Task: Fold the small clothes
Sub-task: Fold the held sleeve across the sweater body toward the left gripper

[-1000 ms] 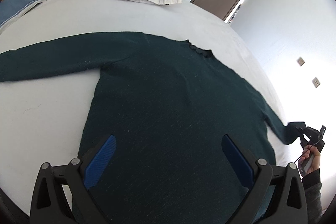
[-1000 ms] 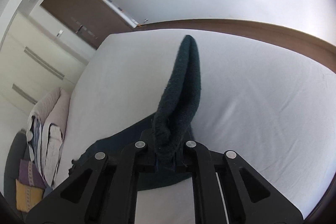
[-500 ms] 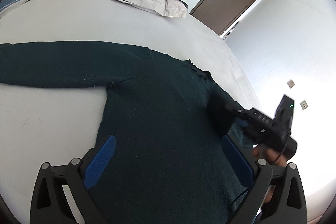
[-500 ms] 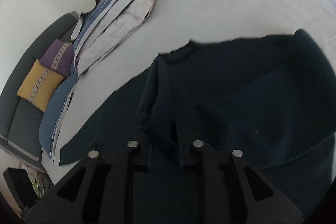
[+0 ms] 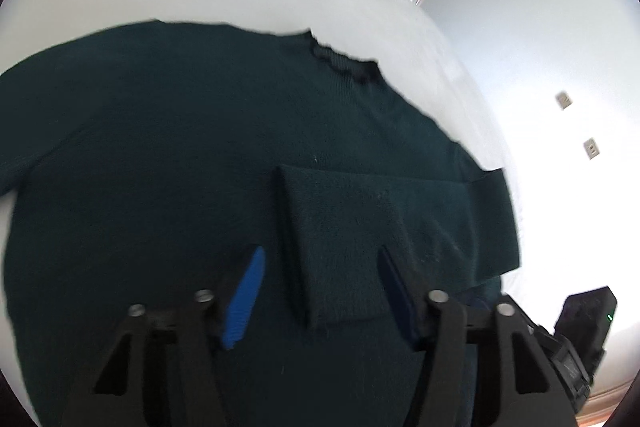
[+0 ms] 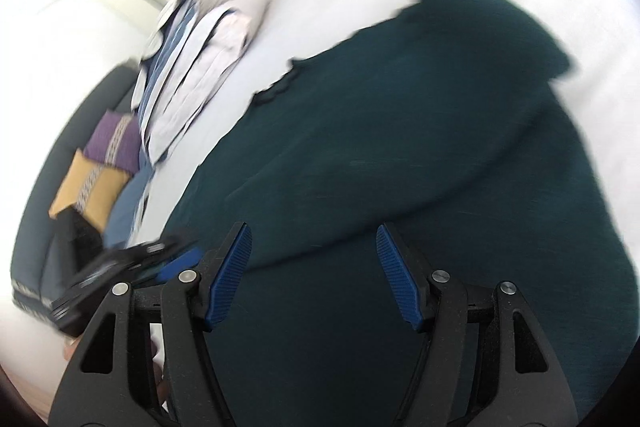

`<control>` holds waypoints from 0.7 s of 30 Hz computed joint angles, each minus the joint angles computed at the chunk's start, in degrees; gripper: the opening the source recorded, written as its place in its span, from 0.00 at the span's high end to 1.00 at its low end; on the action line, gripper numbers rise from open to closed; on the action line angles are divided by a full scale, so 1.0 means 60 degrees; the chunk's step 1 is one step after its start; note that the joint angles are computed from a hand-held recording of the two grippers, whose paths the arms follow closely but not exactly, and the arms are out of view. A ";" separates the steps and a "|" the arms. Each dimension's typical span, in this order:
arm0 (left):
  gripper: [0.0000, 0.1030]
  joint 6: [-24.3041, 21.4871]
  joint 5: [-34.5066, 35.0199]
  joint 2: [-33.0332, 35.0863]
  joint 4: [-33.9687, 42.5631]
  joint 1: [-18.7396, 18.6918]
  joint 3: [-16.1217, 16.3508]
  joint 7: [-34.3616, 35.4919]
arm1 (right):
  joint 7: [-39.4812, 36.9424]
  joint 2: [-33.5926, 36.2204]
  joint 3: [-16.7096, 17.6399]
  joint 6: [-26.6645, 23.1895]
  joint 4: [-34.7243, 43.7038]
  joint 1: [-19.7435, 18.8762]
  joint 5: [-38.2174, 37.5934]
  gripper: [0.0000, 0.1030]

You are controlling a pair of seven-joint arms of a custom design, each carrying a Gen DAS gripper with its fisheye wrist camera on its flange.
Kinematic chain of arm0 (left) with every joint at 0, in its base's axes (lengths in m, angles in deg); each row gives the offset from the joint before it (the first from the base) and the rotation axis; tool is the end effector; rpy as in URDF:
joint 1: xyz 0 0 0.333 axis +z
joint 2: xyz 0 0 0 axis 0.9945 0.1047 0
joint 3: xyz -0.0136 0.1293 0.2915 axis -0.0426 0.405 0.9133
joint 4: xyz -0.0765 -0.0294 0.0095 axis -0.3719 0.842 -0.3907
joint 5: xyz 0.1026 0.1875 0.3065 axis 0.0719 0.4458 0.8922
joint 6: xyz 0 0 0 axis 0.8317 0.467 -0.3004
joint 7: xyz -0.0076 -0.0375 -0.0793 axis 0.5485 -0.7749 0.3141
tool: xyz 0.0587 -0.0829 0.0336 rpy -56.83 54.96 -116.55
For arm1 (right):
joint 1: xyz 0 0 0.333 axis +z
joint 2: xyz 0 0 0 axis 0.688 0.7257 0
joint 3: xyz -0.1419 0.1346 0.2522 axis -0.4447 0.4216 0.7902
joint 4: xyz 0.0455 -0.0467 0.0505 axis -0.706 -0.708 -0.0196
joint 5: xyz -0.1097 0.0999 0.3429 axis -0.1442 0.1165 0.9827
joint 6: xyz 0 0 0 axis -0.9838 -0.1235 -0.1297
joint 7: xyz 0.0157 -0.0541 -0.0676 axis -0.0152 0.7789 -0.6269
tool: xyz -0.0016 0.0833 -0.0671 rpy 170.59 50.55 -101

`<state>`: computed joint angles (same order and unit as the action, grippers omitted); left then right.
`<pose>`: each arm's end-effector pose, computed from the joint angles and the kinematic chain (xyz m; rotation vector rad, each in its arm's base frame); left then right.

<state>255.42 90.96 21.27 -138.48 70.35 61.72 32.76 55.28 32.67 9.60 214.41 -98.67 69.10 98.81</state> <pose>0.4789 -0.2451 0.4613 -2.5168 1.3895 -0.9963 0.4619 0.2682 0.4904 -1.6428 1.5864 0.2629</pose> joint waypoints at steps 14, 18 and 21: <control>0.90 -0.1865 0.2617 0.0122 0.1199 0.0130 -0.0109 -0.1156 | -0.1060 -0.0272 -0.0354 -0.0259 -0.0414 -0.0432 0.0991 0.39; 0.90 -0.1941 0.3776 -0.0273 0.1121 0.0380 -0.0044 -0.1974 | -0.0944 -0.0128 -0.0416 -0.0303 -0.0191 -0.0530 0.1014 0.39; 0.90 -0.1762 0.4034 -0.0521 0.0797 0.0667 0.0093 -0.2419 | -0.0777 0.0087 -0.0520 -0.0558 0.0082 -0.0684 0.1233 0.39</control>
